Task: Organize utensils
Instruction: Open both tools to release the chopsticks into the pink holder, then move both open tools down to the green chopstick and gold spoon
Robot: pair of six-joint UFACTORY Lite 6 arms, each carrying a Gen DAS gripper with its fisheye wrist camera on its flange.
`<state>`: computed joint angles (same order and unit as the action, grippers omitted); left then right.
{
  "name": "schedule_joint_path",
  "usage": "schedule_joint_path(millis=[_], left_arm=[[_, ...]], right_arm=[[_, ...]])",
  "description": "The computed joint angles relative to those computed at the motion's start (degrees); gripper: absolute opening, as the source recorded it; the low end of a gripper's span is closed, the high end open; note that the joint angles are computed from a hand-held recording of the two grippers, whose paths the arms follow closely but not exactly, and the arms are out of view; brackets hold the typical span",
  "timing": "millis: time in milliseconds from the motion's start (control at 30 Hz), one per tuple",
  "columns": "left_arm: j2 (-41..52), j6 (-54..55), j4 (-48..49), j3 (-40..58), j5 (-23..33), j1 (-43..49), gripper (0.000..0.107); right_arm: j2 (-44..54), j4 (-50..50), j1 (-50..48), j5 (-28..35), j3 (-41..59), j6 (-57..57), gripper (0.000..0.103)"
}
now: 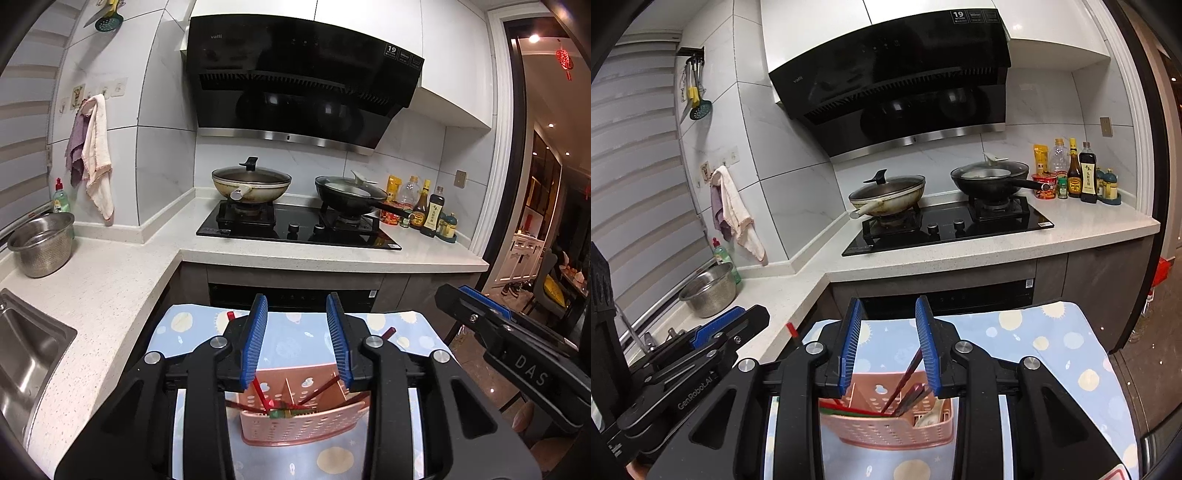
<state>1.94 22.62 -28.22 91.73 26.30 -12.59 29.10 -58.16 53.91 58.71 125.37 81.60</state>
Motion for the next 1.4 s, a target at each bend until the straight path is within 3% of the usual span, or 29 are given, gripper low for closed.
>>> schedule_joint_path(millis=[267,667,867,1167,1400], left_arm=[[-11.92,3.45,-3.10,-11.07,2.40,2.96,0.032],[-36.30,12.43,-8.26,-39.46,10.84,13.49,0.032],[-48.91,14.84,-7.48,-53.81,15.65,18.85,0.032],[-67.63,21.00,-6.56,-71.76,28.97,31.35,0.032],[-81.12,17.61,-1.60,-79.55,37.10,30.95,0.032]], right_arm=[[-5.99,-3.03,8.63,6.52,-8.84,5.58,0.030],[-11.85,0.84,26.98,16.49,-31.32,25.94,0.030],[-8.07,7.35,33.94,14.77,-37.00,35.26,0.030],[-1.61,12.82,38.81,7.20,-39.86,43.37,0.030],[2.53,13.99,39.01,2.78,-39.01,44.46,0.028]])
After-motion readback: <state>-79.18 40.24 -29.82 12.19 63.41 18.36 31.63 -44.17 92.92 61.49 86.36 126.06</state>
